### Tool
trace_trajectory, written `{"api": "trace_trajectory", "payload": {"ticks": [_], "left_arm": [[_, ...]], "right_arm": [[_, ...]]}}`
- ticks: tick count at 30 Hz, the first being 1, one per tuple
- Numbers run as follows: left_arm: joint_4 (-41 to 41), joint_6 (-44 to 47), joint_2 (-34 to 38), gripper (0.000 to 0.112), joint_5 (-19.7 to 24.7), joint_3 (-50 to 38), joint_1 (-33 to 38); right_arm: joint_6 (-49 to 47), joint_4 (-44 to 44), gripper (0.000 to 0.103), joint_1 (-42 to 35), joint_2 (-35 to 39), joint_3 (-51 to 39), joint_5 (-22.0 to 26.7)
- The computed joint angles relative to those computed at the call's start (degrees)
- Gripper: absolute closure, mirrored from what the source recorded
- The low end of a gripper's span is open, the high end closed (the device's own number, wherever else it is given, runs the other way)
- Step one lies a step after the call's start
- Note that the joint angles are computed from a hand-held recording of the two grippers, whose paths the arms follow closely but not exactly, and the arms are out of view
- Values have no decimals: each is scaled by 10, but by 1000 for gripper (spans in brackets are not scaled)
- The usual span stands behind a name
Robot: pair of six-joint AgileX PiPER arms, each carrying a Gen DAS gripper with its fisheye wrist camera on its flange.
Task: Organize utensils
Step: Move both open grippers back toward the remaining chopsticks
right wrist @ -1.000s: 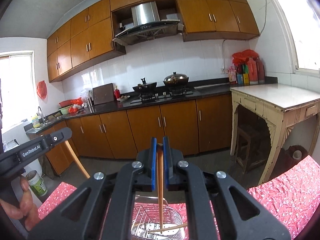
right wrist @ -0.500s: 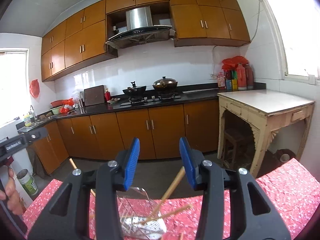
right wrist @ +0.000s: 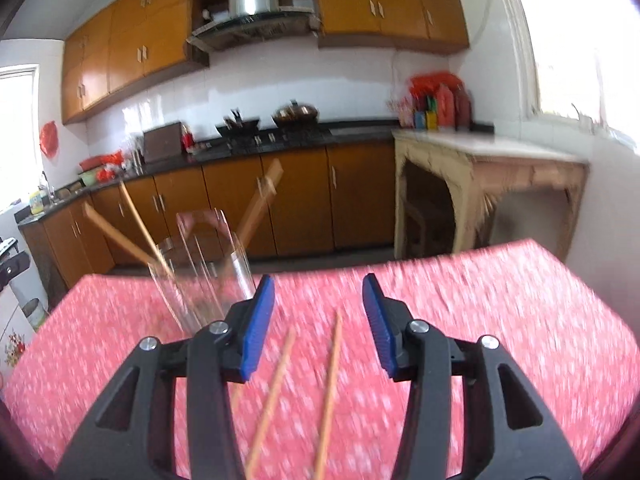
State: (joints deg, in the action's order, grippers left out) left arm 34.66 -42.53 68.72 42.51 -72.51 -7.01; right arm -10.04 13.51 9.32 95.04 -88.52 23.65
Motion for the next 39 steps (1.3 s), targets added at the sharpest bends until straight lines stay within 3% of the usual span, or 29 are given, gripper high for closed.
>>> {"api": "trace_trajectory", "payload": {"ticks": [4, 9, 11, 16, 18, 23, 30, 39], "left_arm": [[50, -74, -51, 20, -15, 116, -39], [50, -114, -87, 20, -40, 207, -60], [49, -123, -90, 25, -53, 227, -63], [32, -129, -96, 31, -78, 273, -77], [46, -145, -100, 32, -80, 286, -90], [51, -159, -97, 35, -87, 300, -110], [39, -161, -76, 42, -87, 300, -114], [-9, -141, -25, 61, -71, 275, -121]], "right_arm": [[-37, 34, 57, -11, -46, 145, -53], [-59, 56, 59, 1, -50, 226, -69], [-19, 9, 62, 17, -46, 246, -84], [67, -77, 70, 40, -15, 249, -84], [63, -71, 79, 37, -2, 236, -66], [59, -55, 79, 31, 12, 220, -33], [145, -142, 83, 52, 28, 196, -17], [197, -193, 86, 60, 35, 186, -11]]}}
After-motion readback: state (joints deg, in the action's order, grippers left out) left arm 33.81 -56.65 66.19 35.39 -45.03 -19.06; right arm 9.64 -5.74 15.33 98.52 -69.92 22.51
